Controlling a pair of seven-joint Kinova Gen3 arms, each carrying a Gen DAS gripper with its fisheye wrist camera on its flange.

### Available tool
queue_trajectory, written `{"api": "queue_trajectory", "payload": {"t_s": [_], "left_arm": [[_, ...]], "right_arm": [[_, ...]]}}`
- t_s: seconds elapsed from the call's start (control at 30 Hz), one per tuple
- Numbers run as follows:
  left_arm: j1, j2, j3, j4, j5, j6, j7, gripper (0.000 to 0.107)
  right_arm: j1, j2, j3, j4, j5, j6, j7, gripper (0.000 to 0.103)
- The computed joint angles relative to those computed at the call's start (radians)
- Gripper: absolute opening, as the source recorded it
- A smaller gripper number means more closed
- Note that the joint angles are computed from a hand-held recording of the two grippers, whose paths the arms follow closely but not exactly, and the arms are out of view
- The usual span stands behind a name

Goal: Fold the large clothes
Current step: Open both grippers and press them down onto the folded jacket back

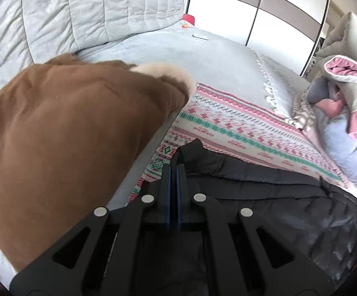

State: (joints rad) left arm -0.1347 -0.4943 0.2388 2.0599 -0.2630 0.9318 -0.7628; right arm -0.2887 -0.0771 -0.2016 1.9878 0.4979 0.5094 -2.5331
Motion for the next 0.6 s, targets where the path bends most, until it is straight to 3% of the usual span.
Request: {"api": "queue_trajectory", "payload": {"t_s": [0.2,0.27,0.37,0.43,0.5,0.6], "left_arm": [[-0.028,0.086,0.140,0.027,-0.117,0.013,0.125,0.005],[-0.007,0.095,0.133,0.027,-0.131,0.017,0.149,0.006],[0.051,0.078,0.045,0.018,-0.087,0.022,0.111,0.007],[0.072,0.054,0.007,-0.006,-0.056,0.050,0.090,0.021],[0.078,-0.014,-0.022,-0.025,-0.016,0.061,0.077,0.042],[0.052,-0.113,-0.010,-0.072,0.021,0.107,0.075,0.067]], "right_arm": [[-0.026,0.082,0.037,-0.003,-0.025,0.021,0.002,0.006],[-0.051,0.090,0.037,-0.008,0.036,0.049,-0.058,0.007],[-0.069,0.097,0.042,-0.030,0.031,0.091,-0.042,0.019],[-0.070,0.074,0.050,-0.043,-0.006,0.110,0.017,0.031],[-0.067,0.025,0.042,-0.037,-0.005,0.119,0.012,0.063],[-0.047,-0.057,0.021,-0.033,-0.042,0.121,0.027,0.068]]}}
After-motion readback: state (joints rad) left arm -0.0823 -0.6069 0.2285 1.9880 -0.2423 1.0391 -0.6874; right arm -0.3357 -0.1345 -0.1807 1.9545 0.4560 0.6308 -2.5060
